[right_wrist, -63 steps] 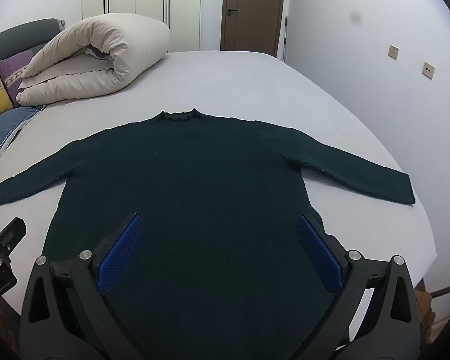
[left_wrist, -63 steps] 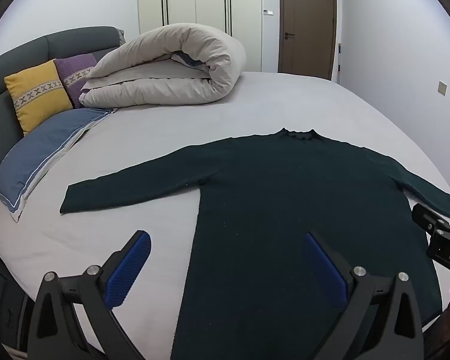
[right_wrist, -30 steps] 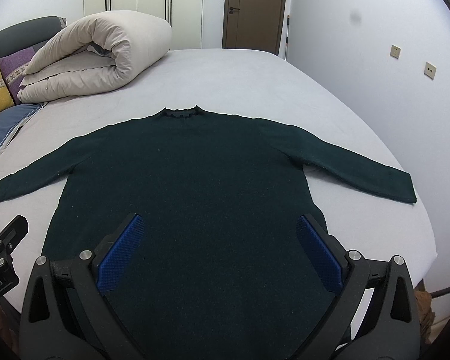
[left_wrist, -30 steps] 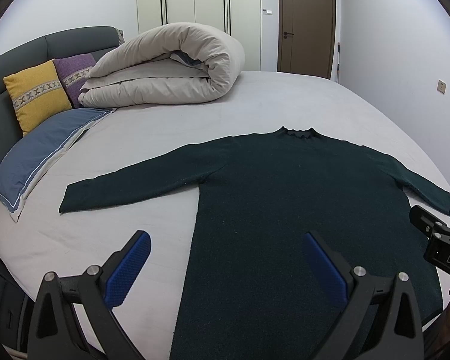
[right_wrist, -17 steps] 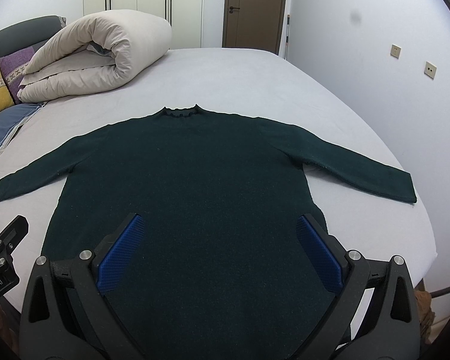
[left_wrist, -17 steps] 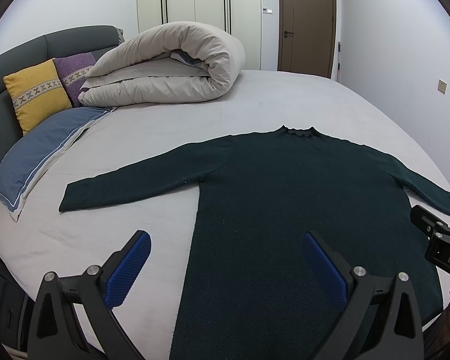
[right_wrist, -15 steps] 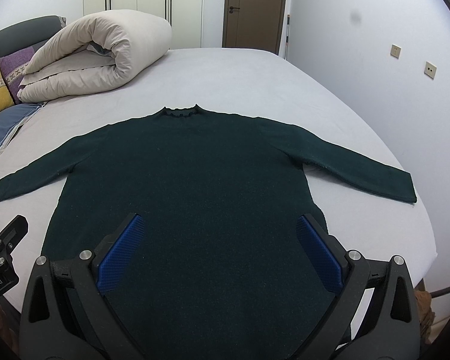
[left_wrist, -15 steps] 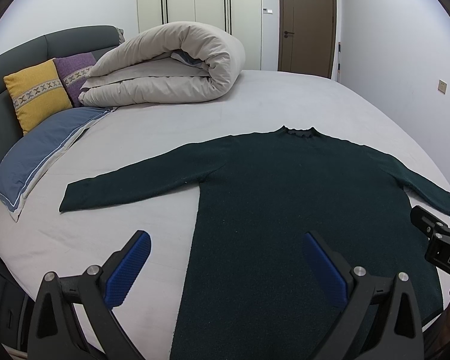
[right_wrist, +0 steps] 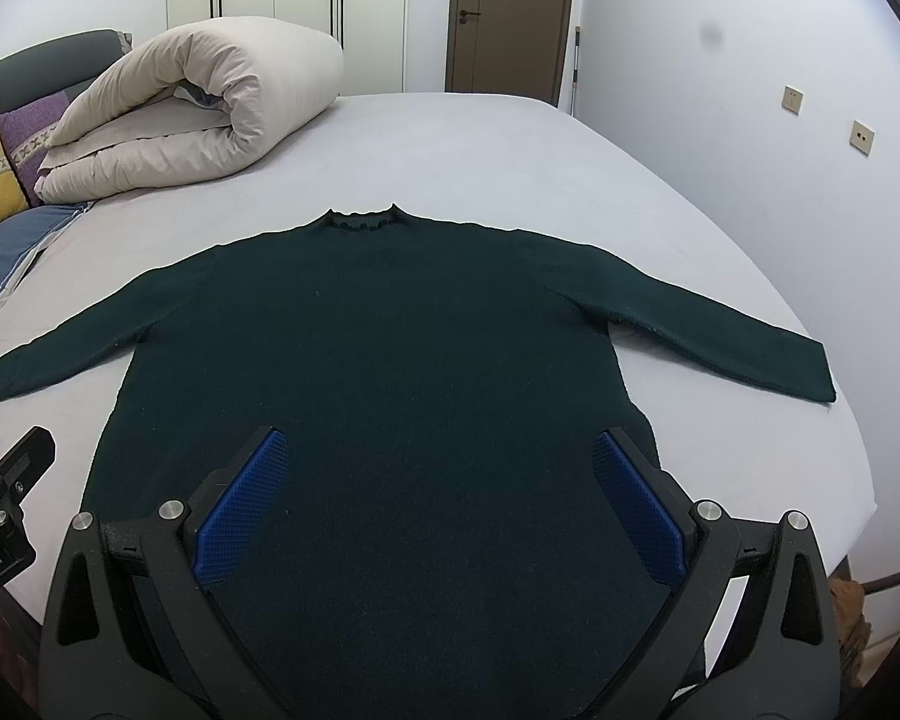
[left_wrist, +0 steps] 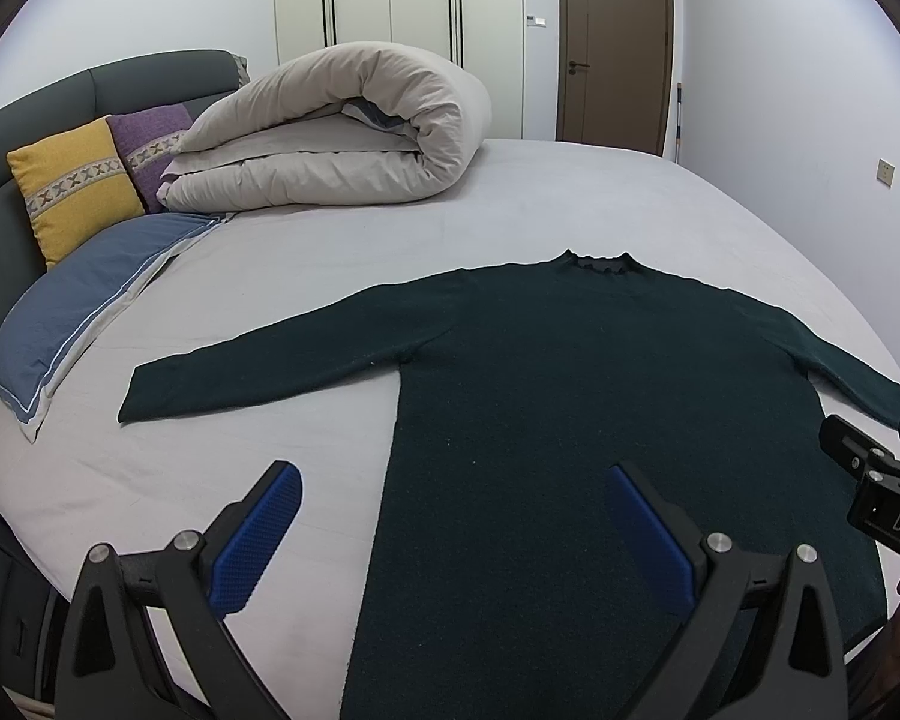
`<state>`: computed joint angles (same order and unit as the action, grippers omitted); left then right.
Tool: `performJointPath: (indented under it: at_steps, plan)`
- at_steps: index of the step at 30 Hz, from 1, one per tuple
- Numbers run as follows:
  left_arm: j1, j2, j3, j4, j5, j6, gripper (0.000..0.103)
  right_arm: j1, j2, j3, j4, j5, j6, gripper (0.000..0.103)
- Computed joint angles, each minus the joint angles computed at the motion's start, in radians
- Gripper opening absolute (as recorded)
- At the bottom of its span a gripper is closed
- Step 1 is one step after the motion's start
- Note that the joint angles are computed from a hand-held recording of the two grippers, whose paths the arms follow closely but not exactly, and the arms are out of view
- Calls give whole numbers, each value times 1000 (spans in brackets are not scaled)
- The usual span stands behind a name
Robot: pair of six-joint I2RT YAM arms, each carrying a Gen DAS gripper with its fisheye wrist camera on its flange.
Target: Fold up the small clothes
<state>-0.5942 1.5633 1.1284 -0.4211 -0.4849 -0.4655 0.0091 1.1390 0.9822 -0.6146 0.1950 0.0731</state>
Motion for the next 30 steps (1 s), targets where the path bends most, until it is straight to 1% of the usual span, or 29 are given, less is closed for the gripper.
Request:
performJointPath:
  at_steps: [8, 10, 16, 30]
  plan:
    - [1, 2, 3, -2, 1, 0, 103, 5, -7, -14, 3, 3, 2, 103]
    - [-2, -6, -23, 15, 0, -3, 103, 6, -5, -11, 0, 3, 2, 103]
    - [-3, -7, -31, 20, -2, -3, 103, 14, 0, -10, -3, 8, 6, 103]
    - [-5, -6, -30, 19, -1, -6, 103, 26, -4, -15, -10, 17, 13, 103]
